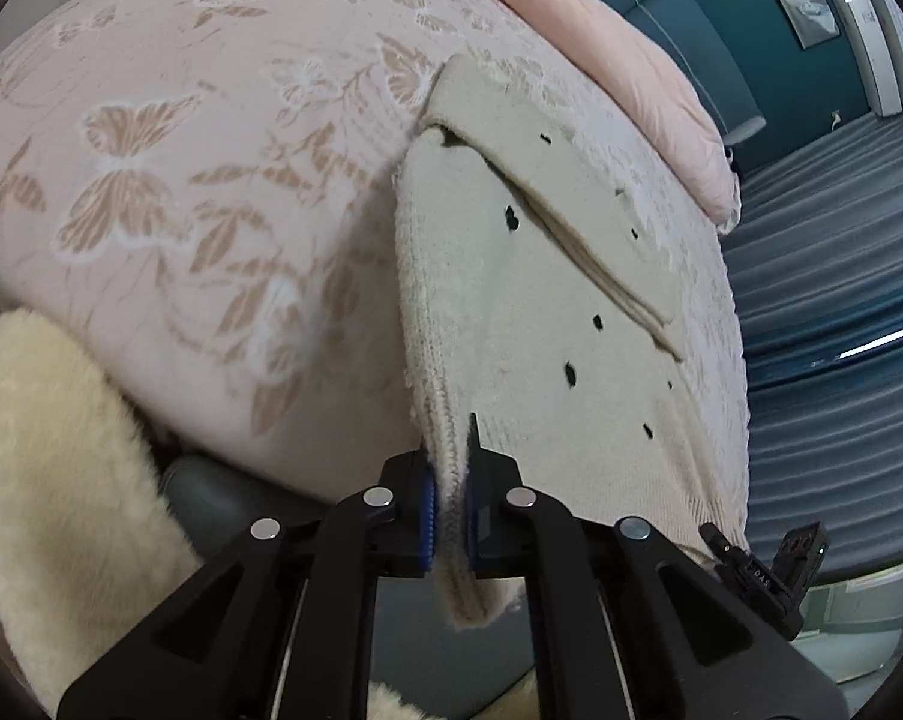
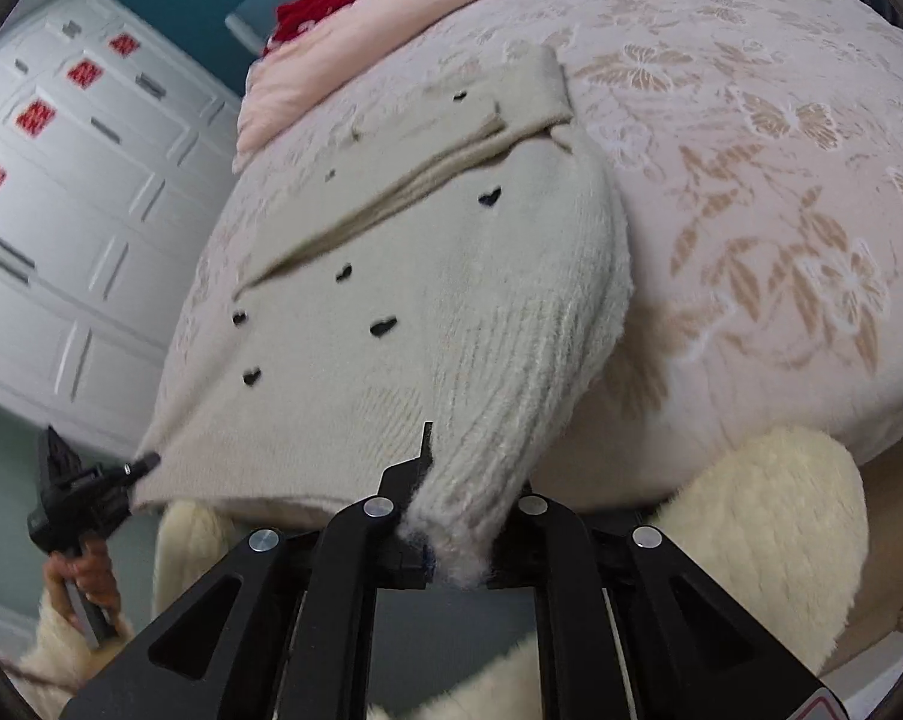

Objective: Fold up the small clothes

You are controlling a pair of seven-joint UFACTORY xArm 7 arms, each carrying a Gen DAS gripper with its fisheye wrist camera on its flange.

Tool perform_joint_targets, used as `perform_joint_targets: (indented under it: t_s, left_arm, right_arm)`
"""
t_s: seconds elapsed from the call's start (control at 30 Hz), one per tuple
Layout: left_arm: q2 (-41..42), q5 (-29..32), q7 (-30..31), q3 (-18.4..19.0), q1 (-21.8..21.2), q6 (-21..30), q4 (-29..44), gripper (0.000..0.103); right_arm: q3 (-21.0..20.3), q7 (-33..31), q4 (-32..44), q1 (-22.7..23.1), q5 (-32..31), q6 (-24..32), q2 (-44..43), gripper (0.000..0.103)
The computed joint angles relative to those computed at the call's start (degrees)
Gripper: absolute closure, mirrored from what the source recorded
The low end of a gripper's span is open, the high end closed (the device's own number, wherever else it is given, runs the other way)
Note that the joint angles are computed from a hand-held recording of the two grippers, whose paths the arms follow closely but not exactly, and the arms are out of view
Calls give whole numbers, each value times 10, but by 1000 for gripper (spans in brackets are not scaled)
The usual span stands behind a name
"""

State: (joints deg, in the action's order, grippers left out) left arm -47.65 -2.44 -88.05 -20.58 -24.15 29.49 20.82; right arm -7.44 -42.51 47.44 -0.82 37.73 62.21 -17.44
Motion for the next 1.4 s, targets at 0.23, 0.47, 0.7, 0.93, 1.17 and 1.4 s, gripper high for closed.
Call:
perform_joint_targets:
  t_s: [0.23,0.47,0.7,0.93,1.17,1.4]
  left_arm:
    - [-74,-59,-34,-29,-125,140,18,98]
    - [-46,18,73,1,-30,142,79,97]
    - [176,162,104,-21,175,-11,162,91]
    - [220,260,-17,-20,229,-21,153,37]
    - [222,267,55,24,194,-54,131,14]
    - [376,277,145,58,182,-89,217,14]
  right_arm:
    - [-48,-71,-39,-44,-131,213,-103,94]
    - [-53,-73,47,-29,12,164,-47,93]
    - [31,14,127,12,205,-80,128,77]
    - [77,16,100,34,202,-270,134,36]
    - [69,37,119,31,129,-289,177,33]
    - [101,128,204,25,14,-296,279,33]
